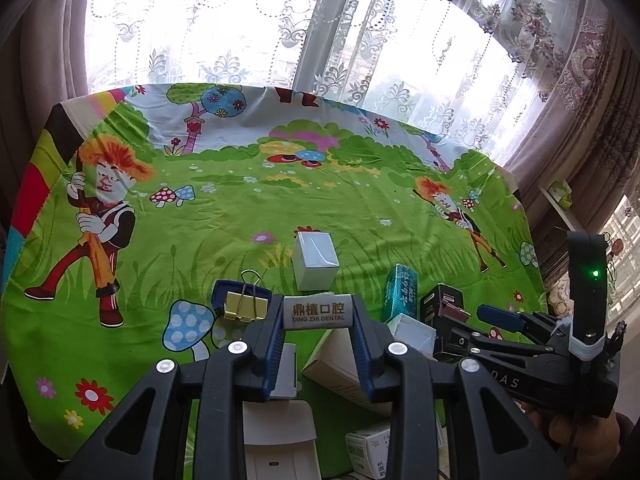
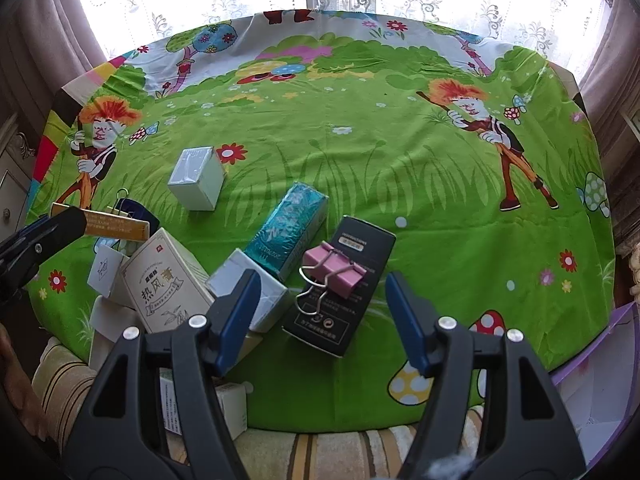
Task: Organize rigid objects
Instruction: 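Grasp the pink binder clip with the right gripper while the left gripper holds the dental box, then carry the pink clip and dental box over the purple box and release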
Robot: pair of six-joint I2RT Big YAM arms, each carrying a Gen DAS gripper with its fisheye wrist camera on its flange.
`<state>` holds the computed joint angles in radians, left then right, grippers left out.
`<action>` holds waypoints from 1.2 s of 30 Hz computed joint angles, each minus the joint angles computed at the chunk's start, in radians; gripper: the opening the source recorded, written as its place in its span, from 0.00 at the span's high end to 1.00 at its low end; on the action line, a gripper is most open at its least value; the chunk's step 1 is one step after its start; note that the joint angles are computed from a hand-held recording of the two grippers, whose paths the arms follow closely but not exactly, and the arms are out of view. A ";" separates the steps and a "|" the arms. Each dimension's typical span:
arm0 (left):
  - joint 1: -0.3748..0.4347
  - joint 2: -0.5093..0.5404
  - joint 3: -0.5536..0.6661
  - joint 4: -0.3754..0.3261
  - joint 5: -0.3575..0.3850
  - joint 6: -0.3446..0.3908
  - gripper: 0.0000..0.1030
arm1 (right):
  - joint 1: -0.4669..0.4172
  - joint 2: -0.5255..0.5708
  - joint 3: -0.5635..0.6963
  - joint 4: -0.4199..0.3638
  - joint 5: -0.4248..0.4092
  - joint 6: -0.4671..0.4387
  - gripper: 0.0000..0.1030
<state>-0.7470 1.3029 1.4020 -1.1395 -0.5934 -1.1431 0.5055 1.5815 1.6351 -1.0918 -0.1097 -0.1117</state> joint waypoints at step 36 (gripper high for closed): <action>-0.087 0.056 0.125 -0.054 -0.083 0.003 0.69 | -0.053 -0.056 -0.024 0.016 -0.029 0.028 0.61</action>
<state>-0.8338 1.3585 1.5272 -1.1934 -0.6768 -1.1403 0.4521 1.5255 1.6109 -1.0757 -0.1388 -0.0836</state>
